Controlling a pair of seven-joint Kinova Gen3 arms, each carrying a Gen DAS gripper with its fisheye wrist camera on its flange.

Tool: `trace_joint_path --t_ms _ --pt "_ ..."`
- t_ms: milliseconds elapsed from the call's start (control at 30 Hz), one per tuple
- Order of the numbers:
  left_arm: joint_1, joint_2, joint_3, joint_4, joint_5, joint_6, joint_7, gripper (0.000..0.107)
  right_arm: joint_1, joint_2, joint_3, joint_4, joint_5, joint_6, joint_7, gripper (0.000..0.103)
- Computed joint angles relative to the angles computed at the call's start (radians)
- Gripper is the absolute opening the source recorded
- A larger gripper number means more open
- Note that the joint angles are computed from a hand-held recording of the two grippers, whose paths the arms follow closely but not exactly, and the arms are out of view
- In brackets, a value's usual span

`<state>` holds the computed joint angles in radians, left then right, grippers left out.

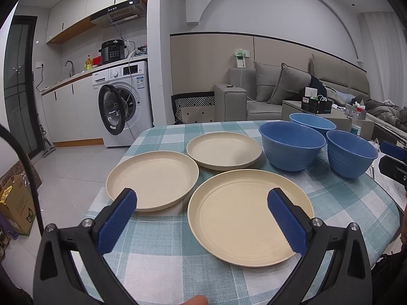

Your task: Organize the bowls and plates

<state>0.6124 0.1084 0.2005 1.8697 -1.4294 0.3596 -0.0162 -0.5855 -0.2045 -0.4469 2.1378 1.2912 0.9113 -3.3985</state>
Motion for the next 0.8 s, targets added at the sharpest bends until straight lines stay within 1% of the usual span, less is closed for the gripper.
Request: trace_joint_path --t_ms 233,800 --pt "0.004 0.006 0.002 -0.003 0.002 0.008 -0.007 0.103 -0.002 -0.002 -0.003 0.002 -0.001 0.007 -0.003 0.103" --pt "0.012 0.014 0.000 0.002 -0.025 0.015 0.017 0.103 -0.002 -0.004 -0.005 -0.001 -0.012 0.009 0.004 0.103"
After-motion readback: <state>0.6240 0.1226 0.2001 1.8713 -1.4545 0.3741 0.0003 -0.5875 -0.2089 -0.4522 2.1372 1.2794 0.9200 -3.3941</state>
